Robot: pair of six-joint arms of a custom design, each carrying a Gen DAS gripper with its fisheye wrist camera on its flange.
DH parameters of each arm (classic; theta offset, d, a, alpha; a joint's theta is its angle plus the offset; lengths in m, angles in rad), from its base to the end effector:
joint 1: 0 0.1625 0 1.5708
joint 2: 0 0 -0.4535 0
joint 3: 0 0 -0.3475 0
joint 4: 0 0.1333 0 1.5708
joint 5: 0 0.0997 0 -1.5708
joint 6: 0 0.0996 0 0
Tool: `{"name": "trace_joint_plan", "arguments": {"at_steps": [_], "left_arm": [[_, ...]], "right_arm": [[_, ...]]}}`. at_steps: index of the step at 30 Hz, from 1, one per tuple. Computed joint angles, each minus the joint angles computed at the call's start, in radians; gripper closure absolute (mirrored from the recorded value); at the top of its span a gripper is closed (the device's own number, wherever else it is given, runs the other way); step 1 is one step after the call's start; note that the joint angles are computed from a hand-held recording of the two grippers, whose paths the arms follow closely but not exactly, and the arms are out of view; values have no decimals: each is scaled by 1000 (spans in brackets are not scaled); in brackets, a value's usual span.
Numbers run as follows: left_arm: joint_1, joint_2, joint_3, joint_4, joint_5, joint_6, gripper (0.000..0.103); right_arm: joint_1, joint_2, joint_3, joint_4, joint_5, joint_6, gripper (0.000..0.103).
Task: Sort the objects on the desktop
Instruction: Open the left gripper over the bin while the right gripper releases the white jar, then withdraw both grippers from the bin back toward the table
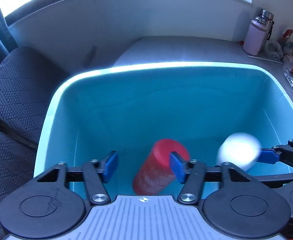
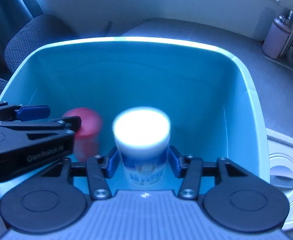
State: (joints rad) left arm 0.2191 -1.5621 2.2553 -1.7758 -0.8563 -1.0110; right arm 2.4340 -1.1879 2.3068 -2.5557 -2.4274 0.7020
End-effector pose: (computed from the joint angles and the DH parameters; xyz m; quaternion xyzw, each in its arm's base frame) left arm -0.2731 -0.2642 0.2807 0.2374 0.8816 -0.2280 0.3383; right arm 0.3503 -0.2232 0.1926 0.1008 -0.9024 0.2490 0.3368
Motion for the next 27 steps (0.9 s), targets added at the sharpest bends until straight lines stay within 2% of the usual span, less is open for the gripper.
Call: {"name": "trace_joint_plan", "arguments": {"at_steps": [3, 7, 14, 16, 19, 24, 27], "left_arm": [[-9, -7, -4, 16, -3, -18, 36], [-20, -23, -9, 41, -7, -53, 34], [-115, -58, -24, 131, 42, -166, 34], [-166, -76, -33, 191, 63, -221, 34], [-254, -98, -54, 314, 66, -323, 34], [-415, -90, -96, 479, 40, -507, 33], [-537, -81, -137, 594, -2, -636, 32]], "right_arm": [[8, 7, -12, 18, -1, 17, 44], [23, 13, -22, 30, -6, 40, 30], [118, -11, -26, 44, -81, 56, 28], [157, -35, -15, 40, -117, 63, 28], [237, -76, -6, 93, -174, 122, 26], [366, -141, -21, 253, -238, 253, 24], [457, -185, -36, 412, -260, 384, 20]]}}
